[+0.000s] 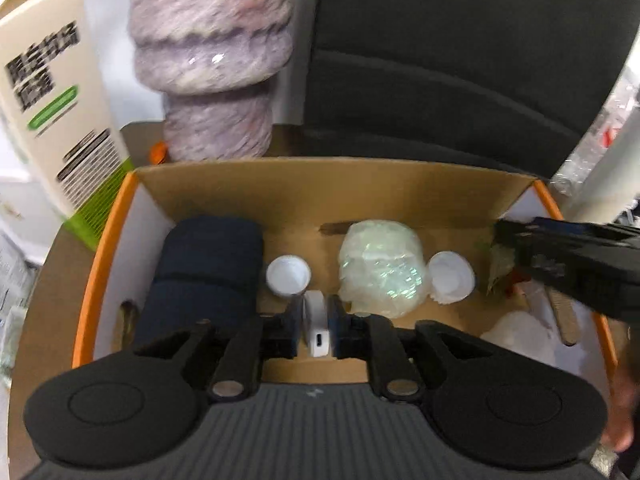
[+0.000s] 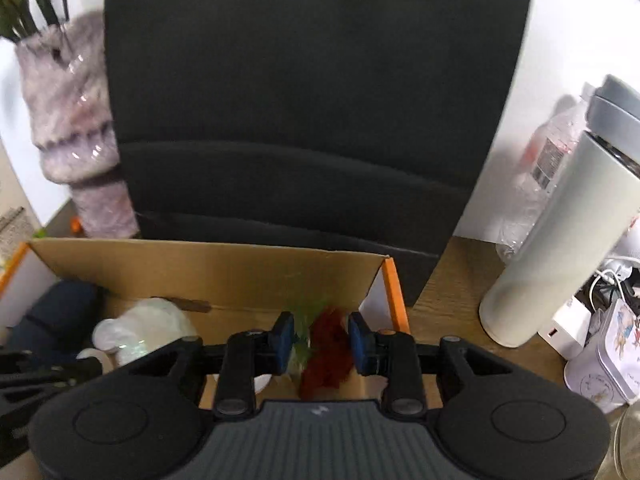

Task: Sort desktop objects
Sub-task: 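Carry the round cap and red rose into the box and release both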

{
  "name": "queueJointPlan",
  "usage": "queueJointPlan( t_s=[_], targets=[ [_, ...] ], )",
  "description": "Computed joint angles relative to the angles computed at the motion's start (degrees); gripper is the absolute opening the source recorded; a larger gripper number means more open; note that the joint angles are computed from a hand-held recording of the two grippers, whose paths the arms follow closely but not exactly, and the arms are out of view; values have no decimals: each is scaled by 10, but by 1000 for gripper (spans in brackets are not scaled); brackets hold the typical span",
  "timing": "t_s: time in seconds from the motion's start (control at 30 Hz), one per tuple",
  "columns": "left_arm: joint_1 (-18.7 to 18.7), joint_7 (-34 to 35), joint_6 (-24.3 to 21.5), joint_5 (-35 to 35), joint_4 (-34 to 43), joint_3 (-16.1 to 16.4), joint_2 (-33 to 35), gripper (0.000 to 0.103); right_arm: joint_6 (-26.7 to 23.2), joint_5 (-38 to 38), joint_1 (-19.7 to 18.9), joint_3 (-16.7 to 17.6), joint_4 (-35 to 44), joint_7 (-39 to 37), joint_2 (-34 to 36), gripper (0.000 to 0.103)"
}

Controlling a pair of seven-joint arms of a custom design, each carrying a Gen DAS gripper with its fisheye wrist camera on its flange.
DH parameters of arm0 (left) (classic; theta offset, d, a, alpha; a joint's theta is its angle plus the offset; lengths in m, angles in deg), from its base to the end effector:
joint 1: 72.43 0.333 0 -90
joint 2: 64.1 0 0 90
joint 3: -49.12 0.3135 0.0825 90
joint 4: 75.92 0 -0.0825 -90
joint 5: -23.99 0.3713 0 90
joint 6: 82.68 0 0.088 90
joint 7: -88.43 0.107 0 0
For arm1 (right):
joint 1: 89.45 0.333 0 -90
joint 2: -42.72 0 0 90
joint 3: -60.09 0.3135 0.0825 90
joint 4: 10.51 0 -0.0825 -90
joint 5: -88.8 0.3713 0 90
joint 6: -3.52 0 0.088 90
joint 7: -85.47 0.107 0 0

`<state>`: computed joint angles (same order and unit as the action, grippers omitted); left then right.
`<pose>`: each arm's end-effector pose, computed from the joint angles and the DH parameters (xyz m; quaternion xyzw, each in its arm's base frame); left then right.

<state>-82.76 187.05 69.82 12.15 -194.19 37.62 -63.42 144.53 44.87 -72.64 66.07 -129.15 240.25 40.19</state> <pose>0.5437 -0.2110 0.4970 -0.5373 0.7897 -0.2704 0.1210 0.5186 0.2195 0.5001 -0.5816 0.7317 -0.2987 0.1930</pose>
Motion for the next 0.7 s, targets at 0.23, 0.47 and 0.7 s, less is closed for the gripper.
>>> queueJointPlan(
  t_s=[0.23, 0.47, 0.7],
  targets=[
    [6, 19, 10, -24, -8, 8, -37, 54, 40, 2, -11, -1, -26, 3, -33, 47],
    [16, -39, -26, 48, -48, 15, -109, 72, -2, 14, -20, 37, -77, -29, -130, 58],
    [-2, -11, -37, 13, -128, 40, -217, 82, -26, 50, -22, 75, -134, -53, -227, 62]
  ],
)
